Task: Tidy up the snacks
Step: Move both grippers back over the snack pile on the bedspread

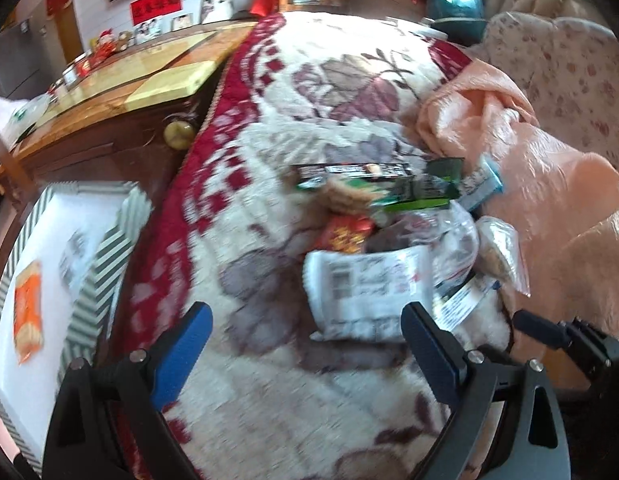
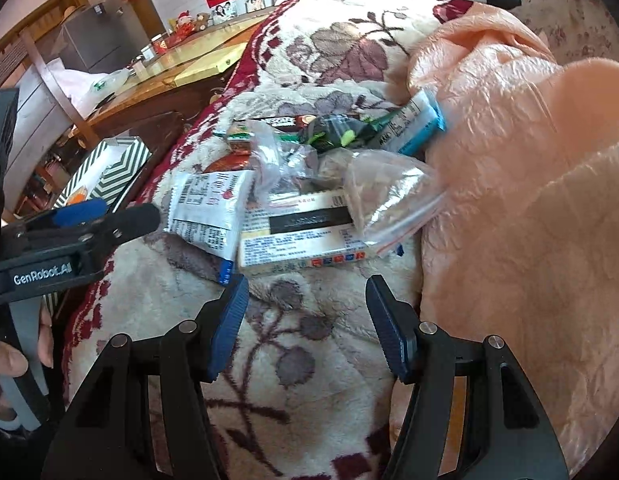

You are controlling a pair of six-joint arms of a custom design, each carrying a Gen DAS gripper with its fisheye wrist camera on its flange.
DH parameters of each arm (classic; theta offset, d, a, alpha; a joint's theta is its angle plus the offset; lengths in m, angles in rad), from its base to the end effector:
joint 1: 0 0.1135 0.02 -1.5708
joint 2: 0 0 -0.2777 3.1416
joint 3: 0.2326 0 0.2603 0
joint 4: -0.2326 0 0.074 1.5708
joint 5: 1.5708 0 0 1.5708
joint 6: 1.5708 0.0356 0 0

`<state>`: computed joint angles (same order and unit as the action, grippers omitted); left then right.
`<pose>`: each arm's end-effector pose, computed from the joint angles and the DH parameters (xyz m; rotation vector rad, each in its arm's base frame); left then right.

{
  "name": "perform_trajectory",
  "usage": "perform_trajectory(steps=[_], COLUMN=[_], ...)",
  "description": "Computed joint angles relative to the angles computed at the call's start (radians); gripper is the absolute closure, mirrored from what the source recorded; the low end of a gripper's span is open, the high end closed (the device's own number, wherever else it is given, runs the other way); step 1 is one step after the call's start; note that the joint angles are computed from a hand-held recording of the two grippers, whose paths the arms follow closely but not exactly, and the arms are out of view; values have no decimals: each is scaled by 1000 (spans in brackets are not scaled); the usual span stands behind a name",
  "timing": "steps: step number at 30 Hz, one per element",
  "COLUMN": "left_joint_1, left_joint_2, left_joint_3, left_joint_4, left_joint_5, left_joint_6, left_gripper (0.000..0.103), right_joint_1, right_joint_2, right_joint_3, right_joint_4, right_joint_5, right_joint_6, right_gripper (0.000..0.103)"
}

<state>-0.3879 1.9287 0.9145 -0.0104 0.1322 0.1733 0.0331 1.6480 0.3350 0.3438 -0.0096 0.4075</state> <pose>0.3304 -0.1401 0.0969 0.7668 2.4865 -0.2493 0.2259 0.0078 0.0704 0.4709 2.5065 0.1848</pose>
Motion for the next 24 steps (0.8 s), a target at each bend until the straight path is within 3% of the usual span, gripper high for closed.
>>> perform_trajectory(steps=[10,15,21,24], left_joint_1=[-62,-38,6,31], left_joint_2=[134,218,195,145], left_joint_3=[181,292,210,108], left_joint_4=[-57,-149,-169,-118], left_joint_5=[-23,-16,11,16], left_joint_6=[-101,-115,-4,58], left_gripper=[6,6,6,6], right_joint_1=[-40,-42,-49,-49], right_joint_2=[49,69,88,87], right_joint_3=[3,9,23,28], right_joint_4=[20,24,20,16], right_joint_5=[-52,-63,-73,-77], right_joint_6=[1,4,5,7], right_gripper=[42,42,42,42])
